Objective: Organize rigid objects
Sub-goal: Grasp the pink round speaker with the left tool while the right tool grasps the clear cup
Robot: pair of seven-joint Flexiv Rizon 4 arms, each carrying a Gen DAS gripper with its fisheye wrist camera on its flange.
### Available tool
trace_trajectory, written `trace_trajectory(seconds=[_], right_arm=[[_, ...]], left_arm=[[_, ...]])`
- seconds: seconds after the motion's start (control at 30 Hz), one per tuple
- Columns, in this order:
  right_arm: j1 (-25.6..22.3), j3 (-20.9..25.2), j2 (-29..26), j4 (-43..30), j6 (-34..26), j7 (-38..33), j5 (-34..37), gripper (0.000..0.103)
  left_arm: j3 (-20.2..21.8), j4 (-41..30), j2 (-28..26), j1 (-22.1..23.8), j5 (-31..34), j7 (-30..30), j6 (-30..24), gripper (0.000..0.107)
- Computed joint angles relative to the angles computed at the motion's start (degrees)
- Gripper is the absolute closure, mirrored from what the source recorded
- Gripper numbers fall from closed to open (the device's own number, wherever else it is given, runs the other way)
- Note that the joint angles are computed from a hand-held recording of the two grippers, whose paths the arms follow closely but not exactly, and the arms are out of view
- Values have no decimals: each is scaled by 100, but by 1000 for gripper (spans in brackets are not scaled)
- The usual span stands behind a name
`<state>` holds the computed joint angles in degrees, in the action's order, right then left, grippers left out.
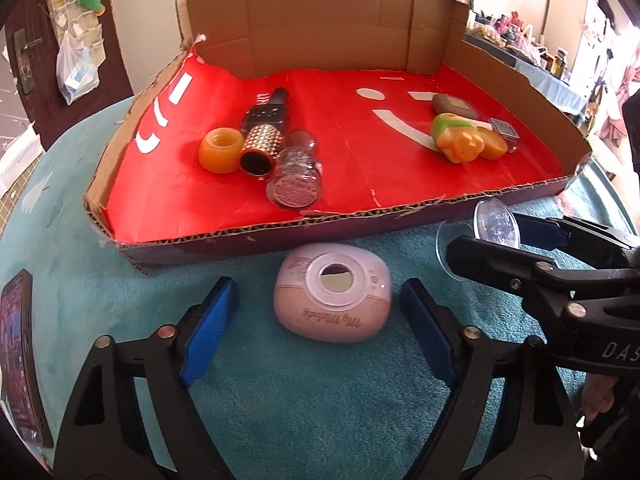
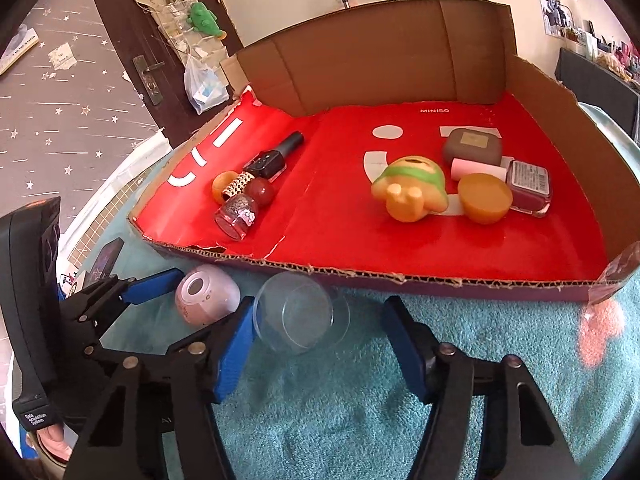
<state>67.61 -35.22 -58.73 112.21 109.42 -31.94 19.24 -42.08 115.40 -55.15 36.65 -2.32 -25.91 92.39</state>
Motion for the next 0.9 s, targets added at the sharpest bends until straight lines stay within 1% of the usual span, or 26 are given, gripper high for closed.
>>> trace_trajectory(seconds=[0.03, 0.1, 0.2, 0.27, 0.33, 0.57, 0.9], right_arm=[[-29, 29, 13, -6, 22, -6, -8, 40], [-103, 111, 42, -24, 84, -34, -15, 43], [-150, 172, 54, -51, 121, -99, 8, 47], [-163, 193, 58, -72, 127, -139, 23, 50], [-184, 223, 66, -88, 144, -181, 34, 52], [-131, 189, 64, -100, 98, -220, 93, 52], [-44, 194, 147, -1, 231, -376, 161, 52]], left_arm=[[-31, 12, -13, 23, 12, 15, -7, 30], [-104, 25, -41, 89, 21, 49, -49, 41], [-177, 36, -69, 162, 10, 85, -76, 52], [-235, 36, -94, 218, -4, 115, -131, 55], [-251, 33, -109, 235, -19, 143, -141, 55], [-313, 85, -125, 315, 4, 215, -136, 55], [-568, 227, -112, 612, -28, 307, -194, 55]])
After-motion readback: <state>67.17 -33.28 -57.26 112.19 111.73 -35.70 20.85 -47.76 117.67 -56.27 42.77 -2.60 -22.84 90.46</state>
